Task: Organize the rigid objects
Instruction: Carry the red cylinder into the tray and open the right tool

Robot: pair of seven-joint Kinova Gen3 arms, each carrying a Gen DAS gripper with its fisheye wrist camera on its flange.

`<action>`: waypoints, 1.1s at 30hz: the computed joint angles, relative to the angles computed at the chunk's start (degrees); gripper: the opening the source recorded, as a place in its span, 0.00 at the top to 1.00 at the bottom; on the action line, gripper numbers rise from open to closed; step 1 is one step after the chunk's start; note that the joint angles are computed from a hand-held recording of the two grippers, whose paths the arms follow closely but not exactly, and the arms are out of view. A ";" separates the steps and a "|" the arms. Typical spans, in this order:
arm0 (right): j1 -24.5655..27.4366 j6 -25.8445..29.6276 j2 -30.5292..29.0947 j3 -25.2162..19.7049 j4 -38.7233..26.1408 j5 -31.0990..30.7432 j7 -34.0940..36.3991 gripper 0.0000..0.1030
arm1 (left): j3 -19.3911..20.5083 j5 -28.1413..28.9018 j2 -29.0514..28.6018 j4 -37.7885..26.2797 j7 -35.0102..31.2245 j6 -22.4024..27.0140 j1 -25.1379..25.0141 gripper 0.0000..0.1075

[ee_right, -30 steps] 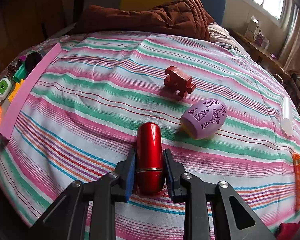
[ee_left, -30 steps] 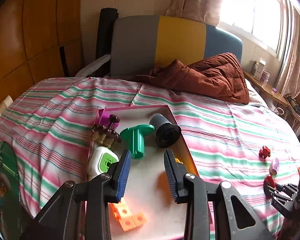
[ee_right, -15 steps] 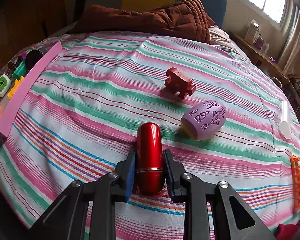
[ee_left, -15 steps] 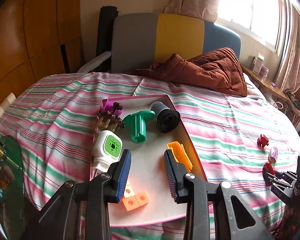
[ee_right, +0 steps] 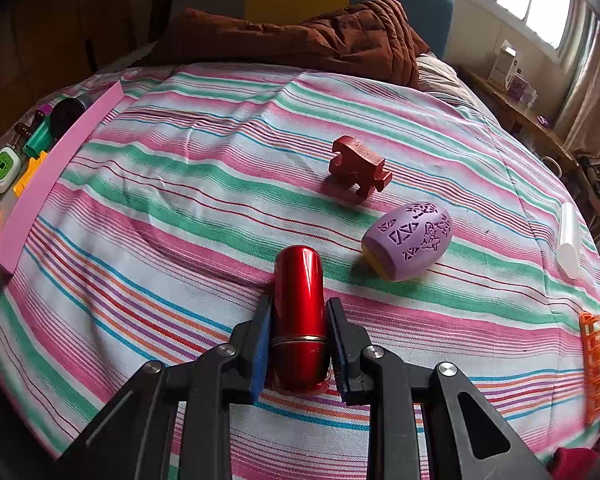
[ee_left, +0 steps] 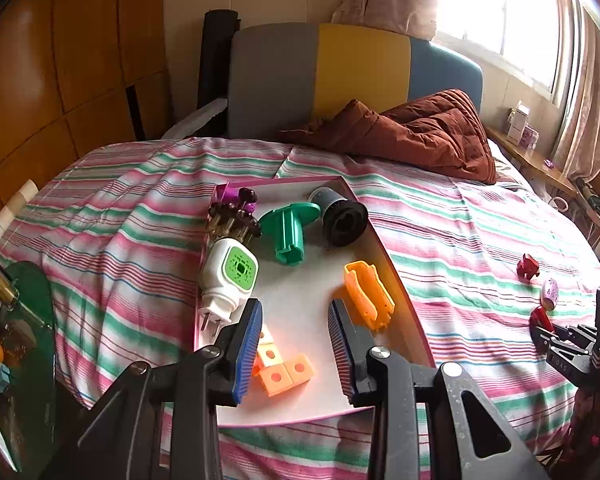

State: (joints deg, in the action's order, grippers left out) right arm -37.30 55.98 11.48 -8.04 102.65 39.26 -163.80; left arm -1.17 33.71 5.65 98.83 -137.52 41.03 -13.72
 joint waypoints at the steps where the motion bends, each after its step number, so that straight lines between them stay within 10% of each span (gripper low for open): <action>1: -0.05 0.05 -0.02 -0.01 0.02 0.06 -0.12 0.74 | -0.08 0.06 0.01 0.01 -0.17 0.09 -0.12 0.68; 20: -2.78 7.50 3.09 0.31 -4.80 -0.72 -4.98 0.74 | -2.15 3.86 0.06 0.67 -5.03 2.19 -4.45 0.68; 33: -3.70 -0.56 5.09 0.09 -15.65 -5.28 1.32 0.74 | -2.97 6.19 1.09 0.34 -6.07 3.76 -7.70 0.68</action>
